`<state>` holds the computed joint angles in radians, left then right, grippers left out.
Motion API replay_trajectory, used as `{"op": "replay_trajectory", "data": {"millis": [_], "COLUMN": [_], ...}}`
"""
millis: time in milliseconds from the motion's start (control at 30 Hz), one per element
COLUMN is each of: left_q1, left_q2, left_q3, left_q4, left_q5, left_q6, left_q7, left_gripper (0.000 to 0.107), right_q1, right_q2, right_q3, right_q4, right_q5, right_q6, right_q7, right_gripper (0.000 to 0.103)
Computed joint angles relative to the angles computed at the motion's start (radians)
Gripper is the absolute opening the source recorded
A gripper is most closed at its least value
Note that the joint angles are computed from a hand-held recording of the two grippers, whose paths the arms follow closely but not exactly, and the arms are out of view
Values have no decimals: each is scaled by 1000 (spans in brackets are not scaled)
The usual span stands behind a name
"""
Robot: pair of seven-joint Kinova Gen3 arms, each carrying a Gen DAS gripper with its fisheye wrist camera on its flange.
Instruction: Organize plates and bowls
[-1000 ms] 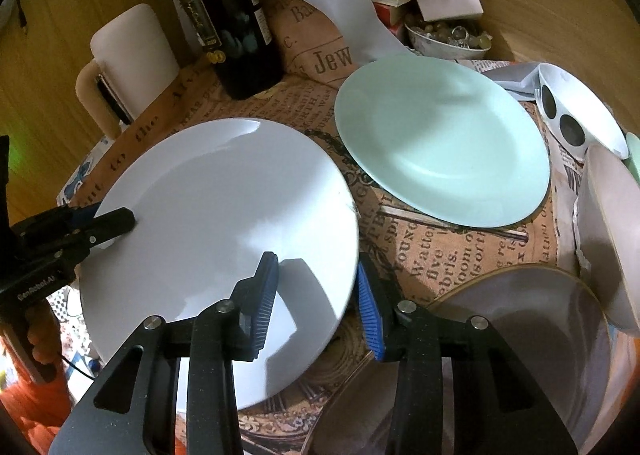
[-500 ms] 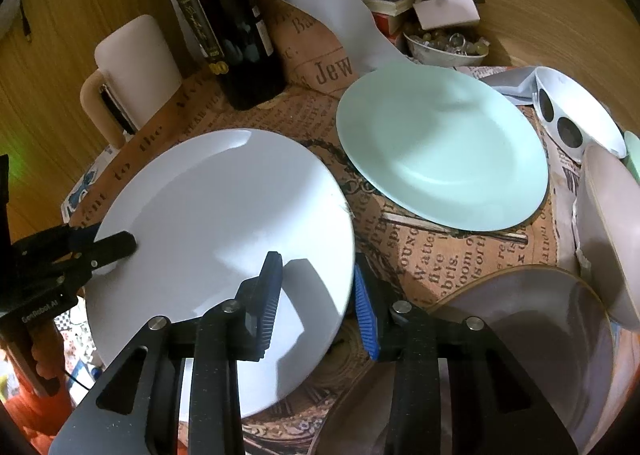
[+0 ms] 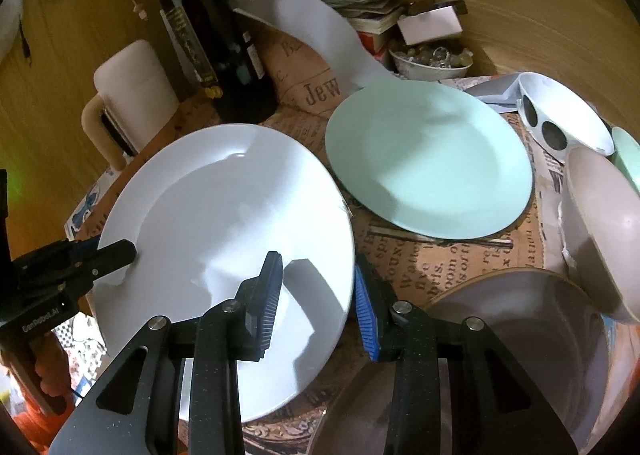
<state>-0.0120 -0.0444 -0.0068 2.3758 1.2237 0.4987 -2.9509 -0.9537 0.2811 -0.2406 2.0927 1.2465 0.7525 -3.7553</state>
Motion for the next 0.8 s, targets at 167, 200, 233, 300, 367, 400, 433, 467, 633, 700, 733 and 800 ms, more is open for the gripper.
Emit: {"op": "replay_trajectory", "data": {"millis": [167, 200, 233, 300, 367, 400, 433, 467, 633, 700, 733, 800], "left_q1": [16, 19, 23, 29, 38, 42, 47, 51, 75, 85, 90, 103], "left_q2": [-15, -17, -20, -27, -37, -42, -47, -51, -73, -79, -83, -90], "left_q3": [10, 11, 12, 13, 14, 14, 15, 14, 19, 20, 22, 30], "left_q4": [-5, -7, -8, -10, -11, -11, -11, -11, -8, -7, -7, -7], "left_q5": [4, 4, 4, 2, 2, 3, 5, 5, 13, 16, 18, 18], "left_q6": [-8, -8, -8, -7, -9, -9, -9, -9, -14, -14, -13, -20], "left_q7": [19, 24, 28, 36, 42, 42, 44, 46, 56, 62, 64, 76], "left_gripper": [30, 30, 30, 30, 30, 30, 30, 30, 30, 30, 30, 30], "right_q1": [-9, -11, -13, -15, -19, -18, -20, -23, -26, -28, -31, -39], "right_q2": [-16, -21, -25, -33, -43, -47, -51, -58, -85, -98, -103, -113], "right_q3": [-6, -9, -13, -21, -30, -34, -39, -45, -68, -78, -85, -98], "right_q4": [17, 22, 25, 33, 41, 45, 48, 55, 85, 103, 109, 122], "right_q5": [13, 18, 20, 26, 29, 31, 30, 31, 32, 42, 40, 33], "right_q6": [22, 28, 35, 48, 65, 71, 78, 89, 119, 127, 137, 163], "right_q7": [-38, -47, -54, -69, -82, -87, -92, -102, -134, -153, -161, -176], "right_gripper": [32, 32, 32, 32, 32, 32, 32, 32, 32, 32, 32, 32]}}
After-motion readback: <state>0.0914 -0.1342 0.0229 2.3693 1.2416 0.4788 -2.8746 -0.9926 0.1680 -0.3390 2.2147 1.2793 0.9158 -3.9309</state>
